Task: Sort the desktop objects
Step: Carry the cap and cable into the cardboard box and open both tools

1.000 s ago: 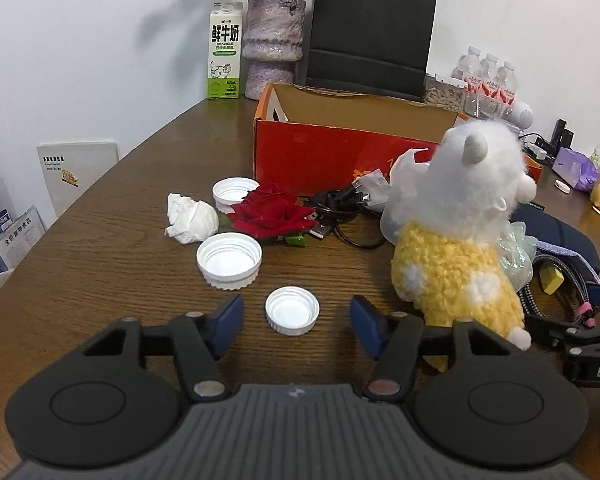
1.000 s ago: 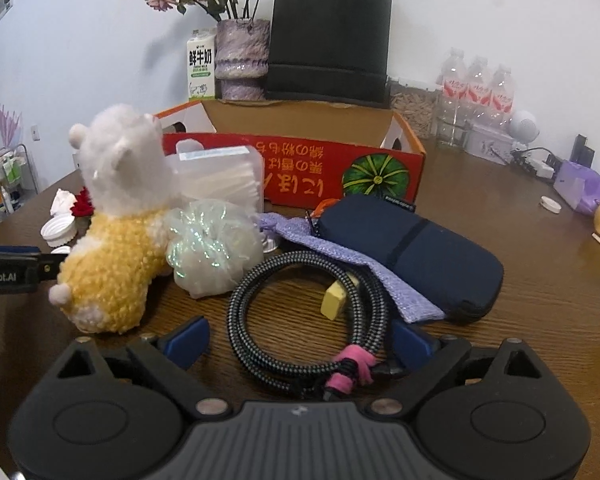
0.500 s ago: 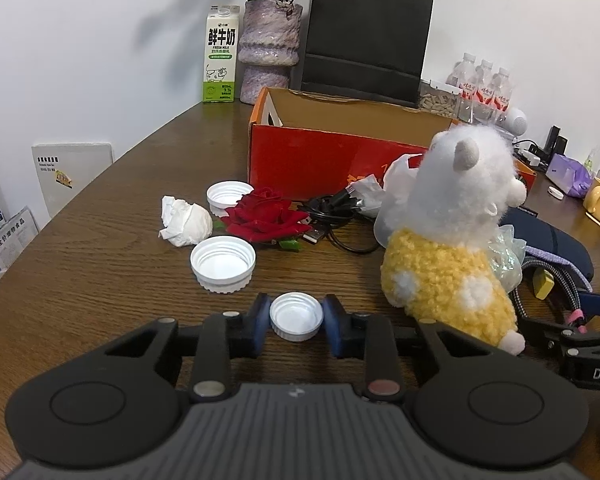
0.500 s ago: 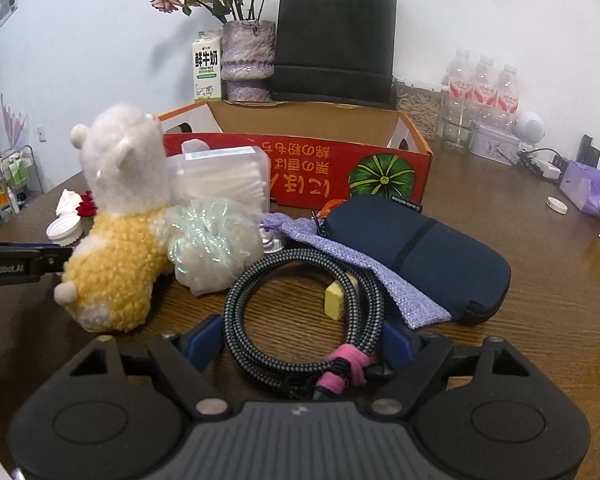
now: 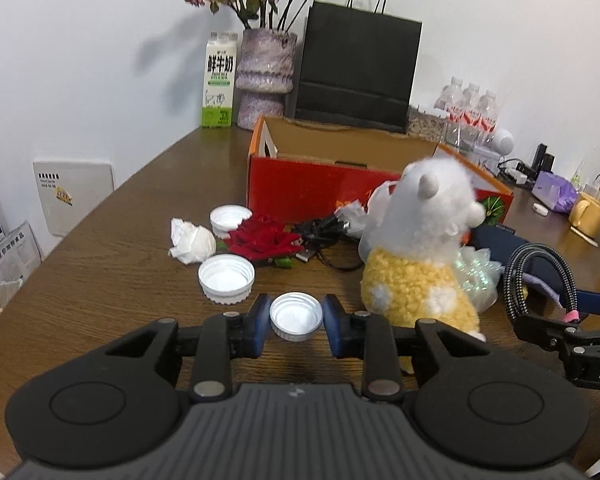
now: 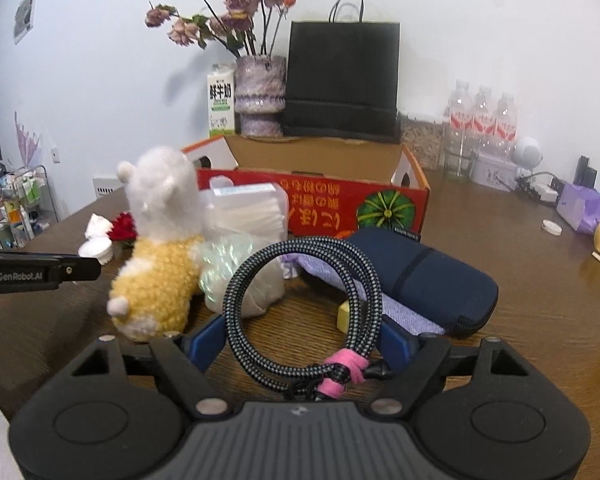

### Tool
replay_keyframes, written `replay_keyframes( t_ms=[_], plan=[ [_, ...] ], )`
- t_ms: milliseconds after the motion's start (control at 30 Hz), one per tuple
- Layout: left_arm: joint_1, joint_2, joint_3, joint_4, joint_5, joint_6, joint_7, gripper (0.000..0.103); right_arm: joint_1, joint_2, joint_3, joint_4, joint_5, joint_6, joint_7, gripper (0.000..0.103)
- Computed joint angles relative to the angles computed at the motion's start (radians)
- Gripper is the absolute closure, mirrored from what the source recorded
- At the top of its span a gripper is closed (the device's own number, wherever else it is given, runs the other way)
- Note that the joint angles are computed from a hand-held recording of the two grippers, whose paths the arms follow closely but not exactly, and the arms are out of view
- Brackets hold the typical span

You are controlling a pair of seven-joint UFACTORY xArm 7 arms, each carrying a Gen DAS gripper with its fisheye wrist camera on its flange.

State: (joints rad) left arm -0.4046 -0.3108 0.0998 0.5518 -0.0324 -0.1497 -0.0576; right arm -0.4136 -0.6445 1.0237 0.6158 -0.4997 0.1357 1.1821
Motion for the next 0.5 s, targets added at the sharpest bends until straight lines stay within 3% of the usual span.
replay_keyframes(
  t_ms=[200, 333, 500],
  plan=[
    [-0.011, -0.044, 0.014, 0.010, 0.011, -0.015, 0.008, 0.074, 0.014, -0.044, -0.032, 0.007, 0.002, -0.011, -0.009, 0.023],
    [-0.049, -0.032, 0.050, 0.073, 0.022, -0.019, 0.020, 0.074, -0.031, -0.054, -0.044, 0.043, -0.002, -0.035, -0.043, 0.023],
    [-0.184, 0.056, 0.165, 0.248, -0.001, 0.031, 0.068, 0.074, -0.145, -0.020, -0.037, 0.128, -0.001, -0.087, -0.117, 0.023]
  ],
)
